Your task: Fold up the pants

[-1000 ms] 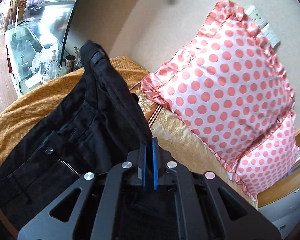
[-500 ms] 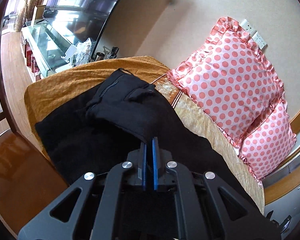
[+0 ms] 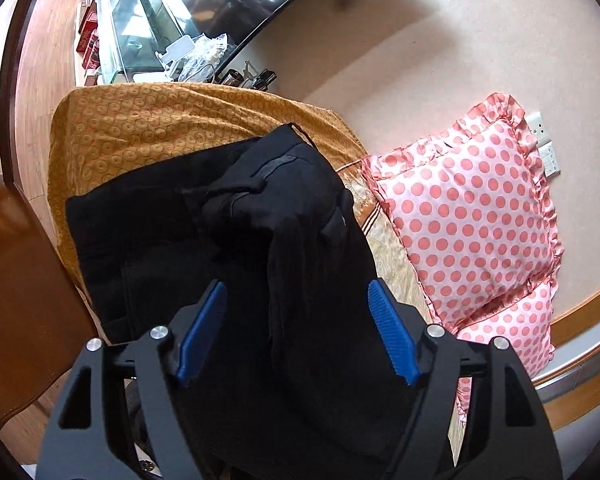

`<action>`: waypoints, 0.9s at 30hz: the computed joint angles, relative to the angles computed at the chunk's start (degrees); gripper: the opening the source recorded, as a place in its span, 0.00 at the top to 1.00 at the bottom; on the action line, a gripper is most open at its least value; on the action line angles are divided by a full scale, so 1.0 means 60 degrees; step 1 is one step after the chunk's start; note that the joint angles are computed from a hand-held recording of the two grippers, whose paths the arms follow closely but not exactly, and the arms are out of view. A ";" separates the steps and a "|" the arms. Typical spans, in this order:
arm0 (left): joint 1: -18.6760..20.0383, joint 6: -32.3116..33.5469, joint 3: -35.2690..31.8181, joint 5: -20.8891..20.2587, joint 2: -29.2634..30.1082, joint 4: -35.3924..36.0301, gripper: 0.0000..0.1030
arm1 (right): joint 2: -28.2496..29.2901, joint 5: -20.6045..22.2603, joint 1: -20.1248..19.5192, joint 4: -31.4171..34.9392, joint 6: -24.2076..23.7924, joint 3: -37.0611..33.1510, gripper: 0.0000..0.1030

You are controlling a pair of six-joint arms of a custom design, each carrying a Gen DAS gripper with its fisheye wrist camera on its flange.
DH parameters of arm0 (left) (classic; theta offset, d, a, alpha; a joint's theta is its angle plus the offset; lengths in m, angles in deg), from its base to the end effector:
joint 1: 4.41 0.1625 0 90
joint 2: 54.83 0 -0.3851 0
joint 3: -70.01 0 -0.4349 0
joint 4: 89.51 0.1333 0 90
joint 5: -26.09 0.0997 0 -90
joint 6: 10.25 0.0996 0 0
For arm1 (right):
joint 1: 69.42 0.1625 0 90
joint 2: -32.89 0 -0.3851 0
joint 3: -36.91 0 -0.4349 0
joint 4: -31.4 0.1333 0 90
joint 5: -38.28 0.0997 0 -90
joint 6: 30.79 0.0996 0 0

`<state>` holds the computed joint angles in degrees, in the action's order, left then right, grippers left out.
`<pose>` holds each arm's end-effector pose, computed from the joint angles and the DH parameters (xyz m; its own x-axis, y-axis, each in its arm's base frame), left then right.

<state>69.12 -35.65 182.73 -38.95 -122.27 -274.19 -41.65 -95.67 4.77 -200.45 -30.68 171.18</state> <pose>0.0017 -0.6128 0.2260 -0.9466 -0.3131 0.0776 -0.2452 0.5422 -0.8037 -0.0490 -0.4087 0.2470 -0.5053 0.8579 0.0932 0.0383 0.1303 -0.9907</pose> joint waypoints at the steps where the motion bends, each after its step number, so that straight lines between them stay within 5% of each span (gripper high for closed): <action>1: 0.0053 -0.0026 -0.0108 -0.0150 0.0044 0.0113 0.30 | 0.0003 -0.0013 -0.0002 0.0011 0.0001 -0.0007 0.93; 6: 0.0471 -0.0479 -0.1079 -0.1321 0.0499 0.1101 0.39 | 0.0046 -0.0052 0.0003 0.0101 0.0012 -0.0060 0.93; 11: 0.0629 -0.0502 -0.1589 -0.0987 0.0779 0.1147 0.85 | 0.0059 -0.0001 -0.0035 0.0162 0.0040 -0.0057 0.93; 18: -0.0299 0.1491 -0.0697 0.0975 0.0103 0.0415 0.89 | 0.0057 0.0063 -0.0017 0.0069 -0.0115 -0.0081 0.93; 23: -0.1107 0.3990 0.0310 0.3430 0.0101 -0.1703 0.85 | 0.0046 0.0123 -0.0036 0.0097 -0.0122 -0.0039 0.93; 25: -0.0715 0.3183 0.0348 0.3524 0.0033 -0.0804 0.83 | 0.0059 0.0192 -0.0101 0.0190 -0.0033 -0.0035 0.93; 27: -0.0051 0.1623 0.0334 0.2630 -0.0185 0.0499 0.82 | 0.0060 0.0239 -0.0152 0.0266 0.0084 -0.0024 0.93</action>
